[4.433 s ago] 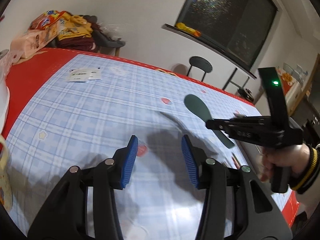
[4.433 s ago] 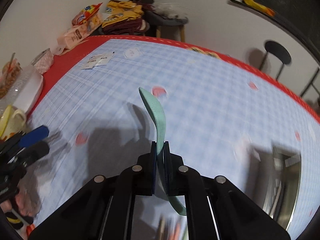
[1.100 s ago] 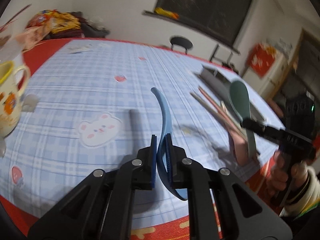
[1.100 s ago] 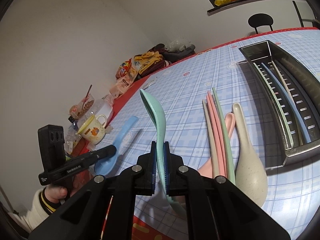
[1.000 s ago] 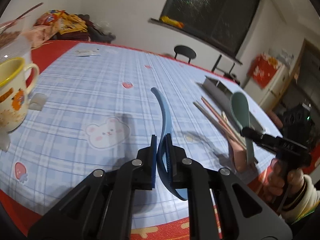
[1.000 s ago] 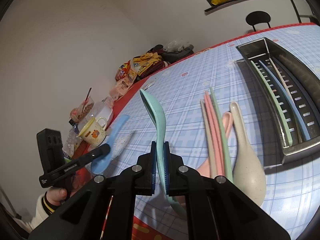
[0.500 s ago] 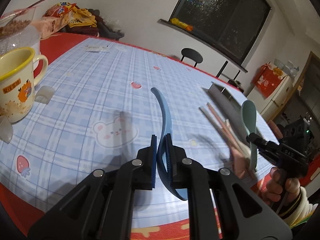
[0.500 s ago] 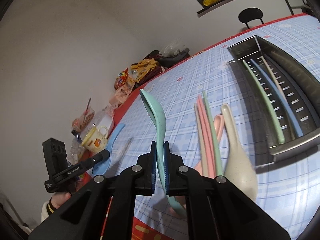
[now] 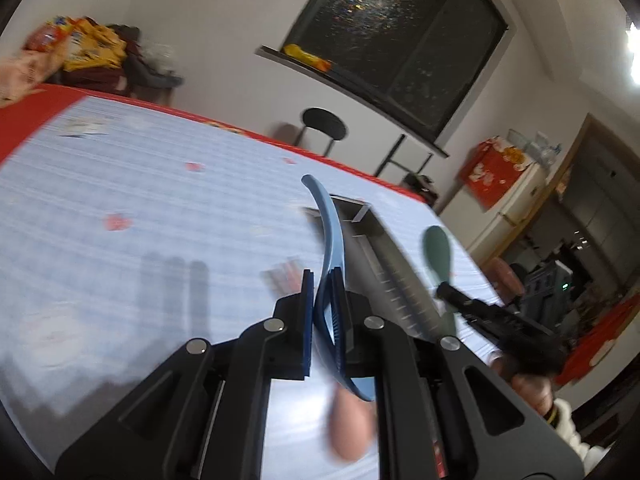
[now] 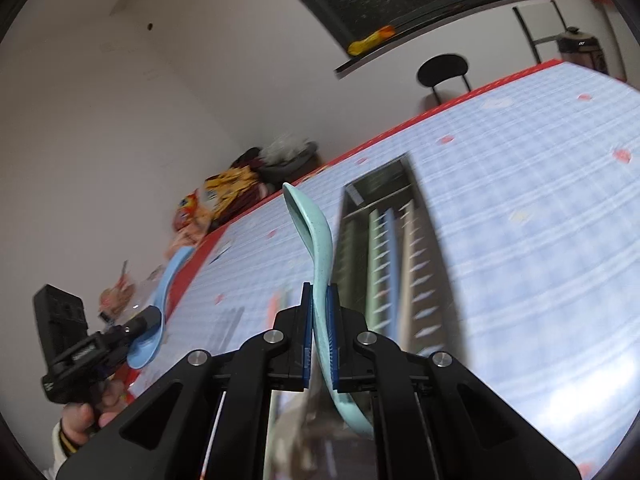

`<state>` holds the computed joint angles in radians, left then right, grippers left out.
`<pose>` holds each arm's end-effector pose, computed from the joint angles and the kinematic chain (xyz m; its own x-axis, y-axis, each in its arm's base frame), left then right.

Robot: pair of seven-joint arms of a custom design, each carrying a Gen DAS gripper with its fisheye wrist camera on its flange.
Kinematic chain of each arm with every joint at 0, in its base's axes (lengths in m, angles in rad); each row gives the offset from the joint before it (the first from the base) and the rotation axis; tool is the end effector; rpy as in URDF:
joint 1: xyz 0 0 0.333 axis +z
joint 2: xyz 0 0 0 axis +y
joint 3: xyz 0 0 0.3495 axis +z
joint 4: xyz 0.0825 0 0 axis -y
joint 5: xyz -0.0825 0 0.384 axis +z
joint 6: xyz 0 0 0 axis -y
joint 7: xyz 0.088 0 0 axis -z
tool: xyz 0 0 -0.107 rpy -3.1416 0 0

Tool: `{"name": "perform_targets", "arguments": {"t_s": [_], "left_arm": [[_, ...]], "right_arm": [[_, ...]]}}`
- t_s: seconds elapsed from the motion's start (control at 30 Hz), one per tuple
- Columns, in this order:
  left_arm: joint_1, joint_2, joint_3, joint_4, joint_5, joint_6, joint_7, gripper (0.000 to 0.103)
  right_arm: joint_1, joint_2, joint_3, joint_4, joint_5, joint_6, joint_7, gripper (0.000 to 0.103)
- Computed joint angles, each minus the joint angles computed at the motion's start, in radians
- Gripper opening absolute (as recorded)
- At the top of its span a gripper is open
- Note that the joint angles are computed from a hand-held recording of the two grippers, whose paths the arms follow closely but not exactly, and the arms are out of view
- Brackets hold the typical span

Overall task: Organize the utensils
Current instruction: 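Lower both spoons into the steel tray and open both tools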

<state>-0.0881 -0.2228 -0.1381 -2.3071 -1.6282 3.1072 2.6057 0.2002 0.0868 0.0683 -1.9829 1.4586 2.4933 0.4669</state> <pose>0.4777 -0.0277 0.5186 0.0573 -0.8778 0.4755 -0.5322 -0.4299 -0.7294 0.5908 0.1557 0.4971 0.4870 -0.6484 -0.5852 -0.7270 0.0704 -0.6830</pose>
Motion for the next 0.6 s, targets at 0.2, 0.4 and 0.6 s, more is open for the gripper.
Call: {"name": "perform_targets", "arguments": {"t_s": [0.2, 0.4, 0.6], "left_arm": [[-0.041, 0.175, -0.032, 0.170, 0.084, 0.025, -0.111, 0.012], [-0.047, 0.301, -0.054, 0.258, 0.293, 0.053, -0.333, 0.012], [-0.046, 0.376, -0.055, 0.283, 0.559, 0.079, -0.594, 0.012]], "right_arm": [[-0.025, 0.048, -0.005, 0.046, 0.048, -0.010, -0.022, 0.007], [-0.040, 0.084, 0.005, 0.065, 0.009, -0.006, 0.034, 0.007], [-0.045, 0.090, 0.015, 0.067, -0.011, 0.008, 0.055, 0.007]]}}
